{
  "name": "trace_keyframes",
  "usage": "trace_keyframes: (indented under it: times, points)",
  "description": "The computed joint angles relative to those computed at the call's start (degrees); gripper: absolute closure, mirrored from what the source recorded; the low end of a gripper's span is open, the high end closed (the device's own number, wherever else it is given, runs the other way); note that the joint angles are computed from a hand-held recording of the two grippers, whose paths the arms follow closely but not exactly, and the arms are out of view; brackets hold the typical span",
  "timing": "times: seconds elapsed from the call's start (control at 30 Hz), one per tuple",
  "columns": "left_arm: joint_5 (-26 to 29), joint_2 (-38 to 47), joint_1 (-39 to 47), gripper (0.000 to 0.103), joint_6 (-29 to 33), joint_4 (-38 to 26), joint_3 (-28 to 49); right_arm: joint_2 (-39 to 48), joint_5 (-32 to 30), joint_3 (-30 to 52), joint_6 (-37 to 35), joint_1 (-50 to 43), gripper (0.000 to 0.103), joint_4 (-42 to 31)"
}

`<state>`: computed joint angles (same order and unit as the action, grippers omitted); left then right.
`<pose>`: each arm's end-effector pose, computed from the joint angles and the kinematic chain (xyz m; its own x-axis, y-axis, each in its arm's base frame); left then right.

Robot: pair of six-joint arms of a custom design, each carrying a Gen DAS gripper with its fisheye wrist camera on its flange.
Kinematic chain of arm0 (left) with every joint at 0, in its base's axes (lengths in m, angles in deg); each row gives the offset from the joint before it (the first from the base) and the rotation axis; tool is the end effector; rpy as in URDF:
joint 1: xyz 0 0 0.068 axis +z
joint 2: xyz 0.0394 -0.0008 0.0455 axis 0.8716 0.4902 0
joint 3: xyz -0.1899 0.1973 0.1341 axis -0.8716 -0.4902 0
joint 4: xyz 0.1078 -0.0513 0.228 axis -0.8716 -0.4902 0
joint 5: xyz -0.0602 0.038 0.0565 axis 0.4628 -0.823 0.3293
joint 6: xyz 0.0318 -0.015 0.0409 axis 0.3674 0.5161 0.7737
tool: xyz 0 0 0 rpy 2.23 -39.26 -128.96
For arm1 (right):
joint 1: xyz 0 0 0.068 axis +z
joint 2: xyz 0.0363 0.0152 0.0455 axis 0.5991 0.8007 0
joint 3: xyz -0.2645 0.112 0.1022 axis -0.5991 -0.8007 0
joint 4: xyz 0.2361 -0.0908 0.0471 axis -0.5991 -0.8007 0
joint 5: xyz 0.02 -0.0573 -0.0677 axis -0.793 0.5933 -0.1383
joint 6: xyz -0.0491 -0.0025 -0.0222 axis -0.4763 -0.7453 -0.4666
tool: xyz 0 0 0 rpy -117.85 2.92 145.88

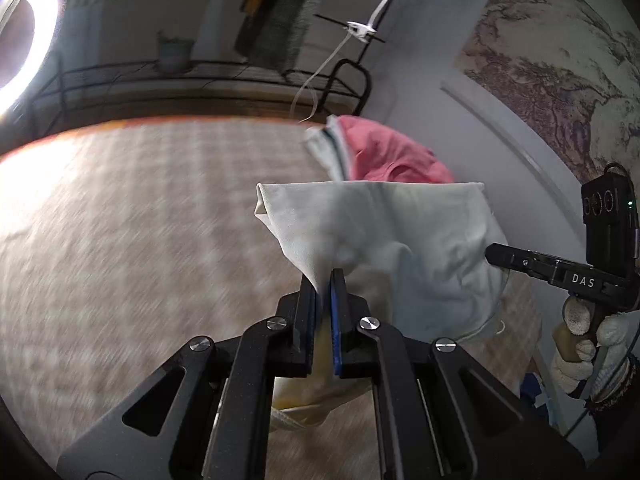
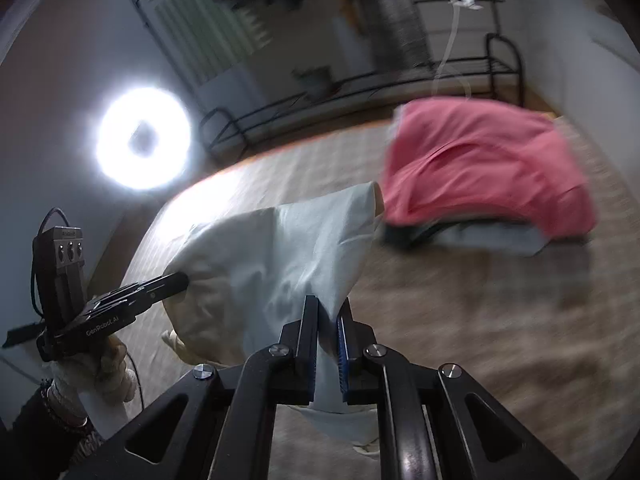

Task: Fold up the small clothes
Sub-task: 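Carry the folded dress with both tools onto the pink clothes stack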

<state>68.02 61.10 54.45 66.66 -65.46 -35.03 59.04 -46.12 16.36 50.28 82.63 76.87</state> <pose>0.2852 -0.0504 0.2068 -0.7454 0.1581 -0.6476 0.4918 0.7862 -0.3742 0.1795 0.1708 0.1945 -0.7633 0.1838 -0.6194 -0.0383 0.9441 0.3274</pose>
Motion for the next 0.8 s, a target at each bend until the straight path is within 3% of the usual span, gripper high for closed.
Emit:
trace_keyframes:
  times: [0.2,0.4,0.63,0.8]
  points:
    - [-6.5,10.1,-11.7,0.099,-8.0,4.9,12.9,-7.7,-3.4,1.0,-10.7,-14.9,0.097,-5.8]
    - [-12.9,20.1,-18.7,0.099,-11.7,6.6,25.5,-8.1,-8.1,4.0,-20.4,-29.6,0.097,-5.8]
    - [-20.3,29.8,-23.6,0.099,-14.6,5.5,37.4,-0.5,-9.6,8.1,-26.3,-38.8,0.097,-1.5]
    - [-26.4,33.3,-26.2,0.099,-12.7,5.5,40.5,5.2,-9.4,10.1,-27.8,-41.7,0.097,0.5]
